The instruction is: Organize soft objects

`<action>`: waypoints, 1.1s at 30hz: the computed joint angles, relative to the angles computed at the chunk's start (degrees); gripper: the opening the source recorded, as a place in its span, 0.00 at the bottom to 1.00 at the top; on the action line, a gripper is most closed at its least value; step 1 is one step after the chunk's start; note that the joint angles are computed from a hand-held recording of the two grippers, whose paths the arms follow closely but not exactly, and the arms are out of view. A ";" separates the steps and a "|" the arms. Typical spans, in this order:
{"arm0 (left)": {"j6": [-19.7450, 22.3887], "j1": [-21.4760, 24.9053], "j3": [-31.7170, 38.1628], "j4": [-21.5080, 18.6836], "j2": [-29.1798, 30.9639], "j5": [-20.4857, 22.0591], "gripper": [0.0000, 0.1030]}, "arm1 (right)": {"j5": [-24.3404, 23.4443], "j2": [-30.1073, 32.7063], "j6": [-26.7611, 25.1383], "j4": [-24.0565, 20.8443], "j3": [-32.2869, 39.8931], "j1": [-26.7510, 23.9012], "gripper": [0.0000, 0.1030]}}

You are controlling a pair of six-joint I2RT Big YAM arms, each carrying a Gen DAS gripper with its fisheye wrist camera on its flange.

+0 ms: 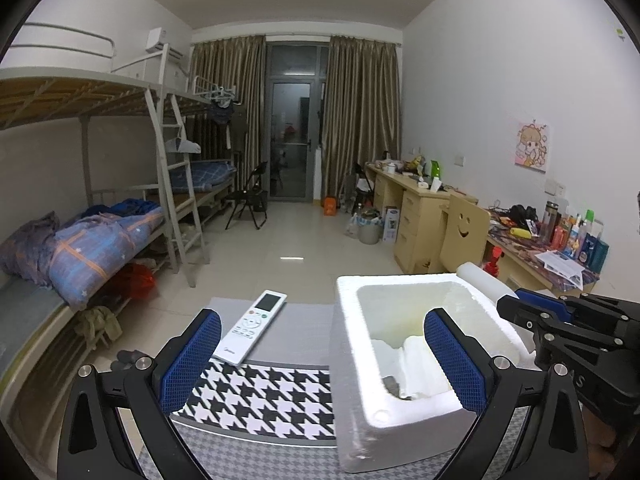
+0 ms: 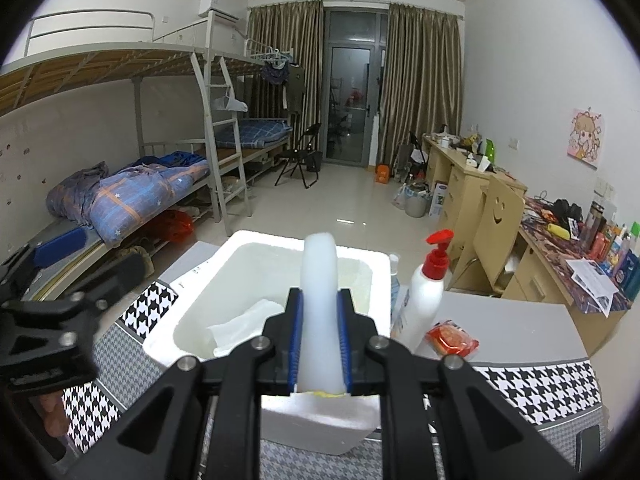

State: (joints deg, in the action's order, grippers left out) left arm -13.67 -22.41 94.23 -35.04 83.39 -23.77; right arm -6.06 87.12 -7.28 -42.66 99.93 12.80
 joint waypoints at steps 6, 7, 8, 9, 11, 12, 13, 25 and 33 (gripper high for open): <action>-0.40 0.71 -0.66 0.18 -0.32 0.07 0.99 | 0.98 1.86 1.62 -1.19 1.63 0.35 0.25; -0.53 0.86 -0.75 0.17 -0.35 0.14 0.99 | 1.60 2.18 1.86 -1.38 1.87 0.43 0.29; -0.64 0.98 -0.92 0.20 -0.46 0.21 0.99 | 2.25 2.71 1.97 -1.98 2.49 0.46 0.40; -0.77 1.00 -0.86 0.11 -0.45 0.20 0.99 | 2.44 3.18 2.21 -2.56 3.04 0.36 0.48; -0.89 1.01 -1.26 0.18 -0.66 0.21 0.99 | 2.06 3.19 2.97 -2.17 2.92 0.07 0.63; -0.92 1.00 -1.34 0.14 -0.70 0.22 0.99 | 1.95 3.09 3.06 -2.03 2.79 -0.02 0.63; -1.06 0.90 -1.20 0.15 -0.54 0.12 0.99 | 1.76 2.84 2.90 -1.95 2.54 -0.11 0.63; 0.02 -1.39 -2.05 0.83 -2.21 -0.13 0.99 | 0.56 -2.14 2.65 0.90 -2.25 -0.63 0.67; 0.47 -3.95 -3.88 1.32 -4.64 -1.35 0.99 | 0.17 -7.46 3.44 4.56 -7.42 -1.39 0.78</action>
